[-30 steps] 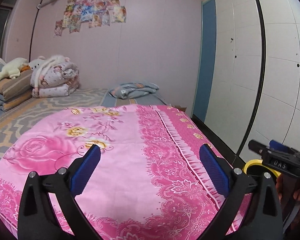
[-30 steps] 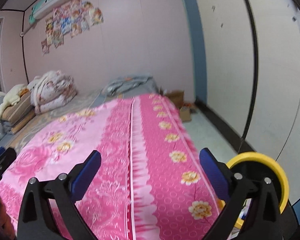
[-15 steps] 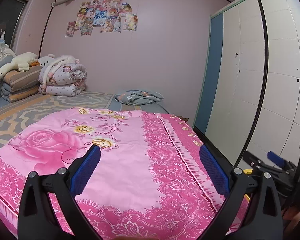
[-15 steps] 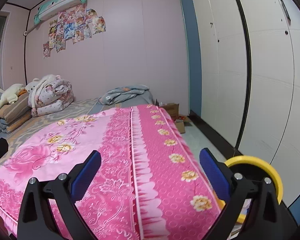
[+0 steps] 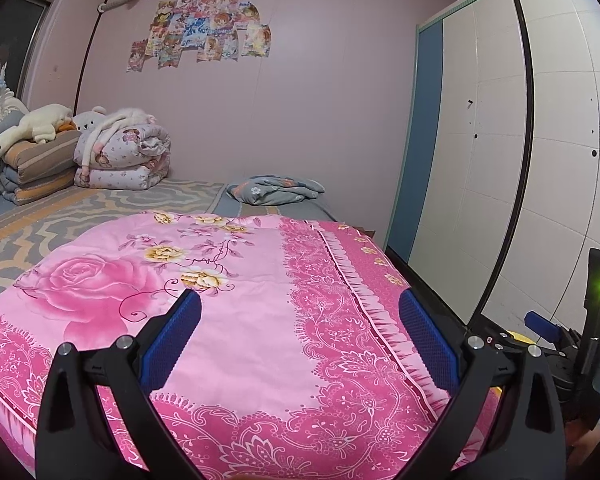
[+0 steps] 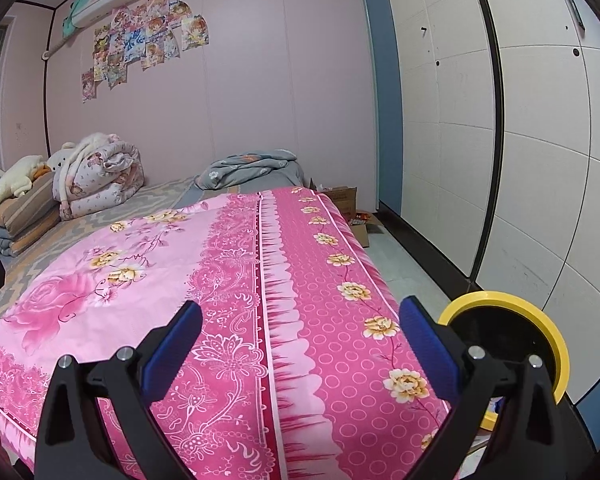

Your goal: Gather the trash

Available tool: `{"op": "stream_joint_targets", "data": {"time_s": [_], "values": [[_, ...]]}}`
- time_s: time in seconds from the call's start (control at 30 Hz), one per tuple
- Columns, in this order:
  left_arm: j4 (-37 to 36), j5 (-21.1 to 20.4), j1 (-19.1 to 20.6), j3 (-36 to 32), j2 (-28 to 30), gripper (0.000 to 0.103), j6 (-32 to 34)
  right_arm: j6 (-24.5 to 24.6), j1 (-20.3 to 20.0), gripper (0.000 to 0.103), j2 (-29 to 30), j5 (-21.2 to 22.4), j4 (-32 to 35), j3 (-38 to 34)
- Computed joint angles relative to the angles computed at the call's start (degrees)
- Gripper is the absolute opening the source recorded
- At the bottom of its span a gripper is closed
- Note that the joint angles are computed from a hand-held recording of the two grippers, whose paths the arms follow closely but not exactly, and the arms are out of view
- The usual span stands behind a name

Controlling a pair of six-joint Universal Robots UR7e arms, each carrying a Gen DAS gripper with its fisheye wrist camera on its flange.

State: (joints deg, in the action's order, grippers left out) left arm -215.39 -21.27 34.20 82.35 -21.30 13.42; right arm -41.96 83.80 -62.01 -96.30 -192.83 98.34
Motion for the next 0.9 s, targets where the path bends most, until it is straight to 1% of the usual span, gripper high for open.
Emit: {"op": "stream_joint_targets", "data": {"time_s": [0.9], "values": [[2.2,-0.7,0.8,0.0,0.1,0.095,-2.2,0.5,0.0,0.095,0.8,-1.0,1.0,-0.7]]}}
